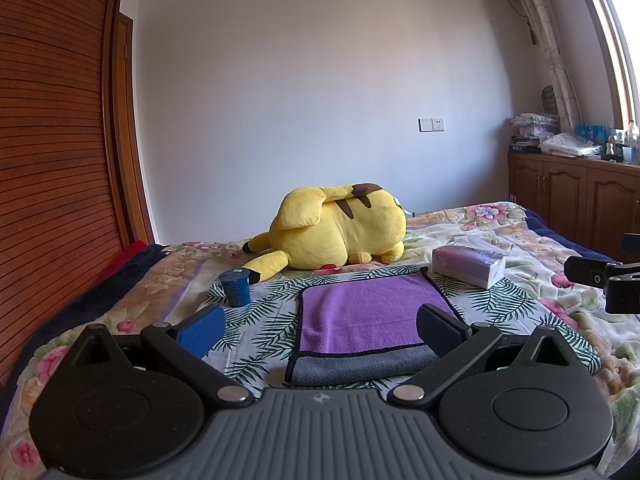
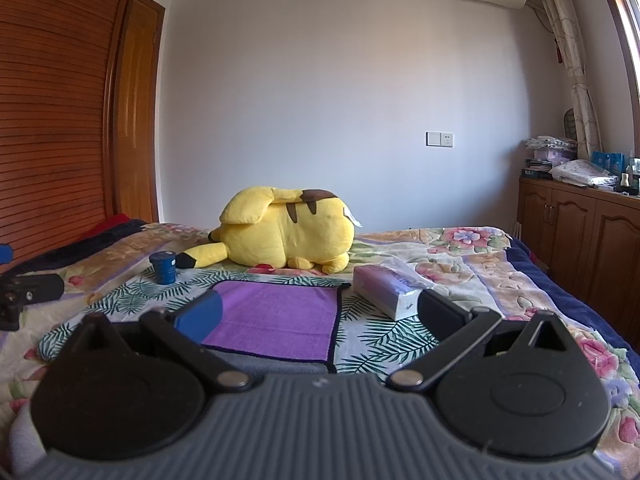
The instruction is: Fold towel
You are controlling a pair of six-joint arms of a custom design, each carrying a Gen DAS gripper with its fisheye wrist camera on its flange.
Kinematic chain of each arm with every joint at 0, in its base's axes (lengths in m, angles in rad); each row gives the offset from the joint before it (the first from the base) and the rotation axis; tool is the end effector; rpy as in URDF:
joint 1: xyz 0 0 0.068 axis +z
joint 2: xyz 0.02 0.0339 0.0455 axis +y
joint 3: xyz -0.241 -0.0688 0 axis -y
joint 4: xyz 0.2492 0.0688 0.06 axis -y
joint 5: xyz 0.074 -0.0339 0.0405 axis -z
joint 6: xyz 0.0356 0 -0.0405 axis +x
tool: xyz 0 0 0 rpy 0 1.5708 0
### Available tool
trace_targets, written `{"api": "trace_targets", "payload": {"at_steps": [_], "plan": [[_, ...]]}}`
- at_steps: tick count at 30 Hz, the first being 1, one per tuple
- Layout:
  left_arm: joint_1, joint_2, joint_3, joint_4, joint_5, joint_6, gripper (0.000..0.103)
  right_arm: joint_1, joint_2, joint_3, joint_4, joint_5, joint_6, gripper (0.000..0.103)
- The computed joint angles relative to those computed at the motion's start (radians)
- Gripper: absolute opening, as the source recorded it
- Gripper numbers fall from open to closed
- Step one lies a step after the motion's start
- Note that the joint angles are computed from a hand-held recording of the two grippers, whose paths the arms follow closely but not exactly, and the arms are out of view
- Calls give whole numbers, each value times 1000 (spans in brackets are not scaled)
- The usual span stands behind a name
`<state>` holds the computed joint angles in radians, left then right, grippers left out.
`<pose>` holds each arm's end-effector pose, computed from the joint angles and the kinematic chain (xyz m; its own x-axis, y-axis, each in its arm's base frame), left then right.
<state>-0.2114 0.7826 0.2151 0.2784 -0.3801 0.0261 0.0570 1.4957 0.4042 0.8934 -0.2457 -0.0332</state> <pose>0.1926 -0.0278 0.1696 -0.2826 0.0854 -0.9554 -0.1455 0.9807 0.1308 0.2755 0.0244 0.1390 -0.1866 -0.0429 -0.9815 -0.2997 0.9539 0.0153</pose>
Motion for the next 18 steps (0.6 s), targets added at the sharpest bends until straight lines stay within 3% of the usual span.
{"api": "trace_targets", "payload": {"at_steps": [18], "plan": [[-2, 8, 7, -2, -3, 0, 103, -8, -7, 3, -10, -7, -2, 103]]}}
